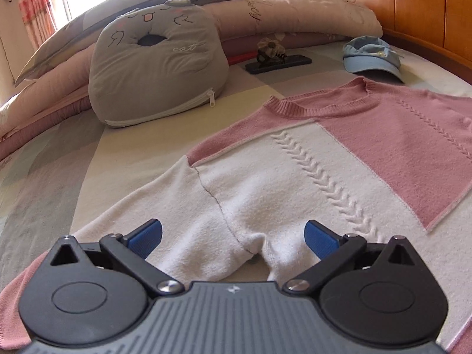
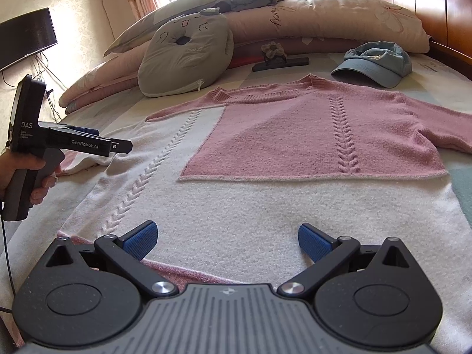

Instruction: Fold clothes

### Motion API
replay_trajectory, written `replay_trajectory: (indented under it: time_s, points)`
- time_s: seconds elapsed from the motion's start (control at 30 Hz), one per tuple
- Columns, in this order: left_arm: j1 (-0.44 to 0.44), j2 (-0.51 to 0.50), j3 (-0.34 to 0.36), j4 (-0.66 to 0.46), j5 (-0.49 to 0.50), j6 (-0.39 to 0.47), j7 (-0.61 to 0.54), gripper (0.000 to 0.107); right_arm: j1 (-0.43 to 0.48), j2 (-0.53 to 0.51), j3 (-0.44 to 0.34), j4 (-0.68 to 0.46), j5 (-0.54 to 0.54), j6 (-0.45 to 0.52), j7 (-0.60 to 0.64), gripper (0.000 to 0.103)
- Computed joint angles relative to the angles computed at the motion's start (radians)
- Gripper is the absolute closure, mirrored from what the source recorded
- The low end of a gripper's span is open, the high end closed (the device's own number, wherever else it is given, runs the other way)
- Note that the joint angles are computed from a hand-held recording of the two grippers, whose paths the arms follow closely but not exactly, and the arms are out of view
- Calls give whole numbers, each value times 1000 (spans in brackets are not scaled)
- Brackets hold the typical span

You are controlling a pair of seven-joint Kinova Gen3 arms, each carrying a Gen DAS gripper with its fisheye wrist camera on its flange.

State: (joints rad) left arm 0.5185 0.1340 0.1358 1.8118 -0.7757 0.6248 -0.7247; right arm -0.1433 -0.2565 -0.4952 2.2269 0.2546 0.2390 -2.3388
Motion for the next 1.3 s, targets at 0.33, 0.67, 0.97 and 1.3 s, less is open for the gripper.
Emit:
replay_trajectory:
  time_s: [0.33, 0.67, 0.97, 1.3]
  points:
    - [257, -59, -380, 76, 274, -190, -86, 6, -15, 2, 14, -1, -3, 1, 2, 0]
    - [-48, -87, -142, 113, 612, -248, -361, 6, -29, 3, 22, -4, 14, 10, -4, 0]
    - [-357, -67, 211, 82, 960, -325, -588, 6, -40, 8, 45, -3, -42, 1, 44, 0]
    - [-49, -25, -55, 0, 722, -144, -345, 6, -82, 4, 81, -23, -42, 52, 56, 0]
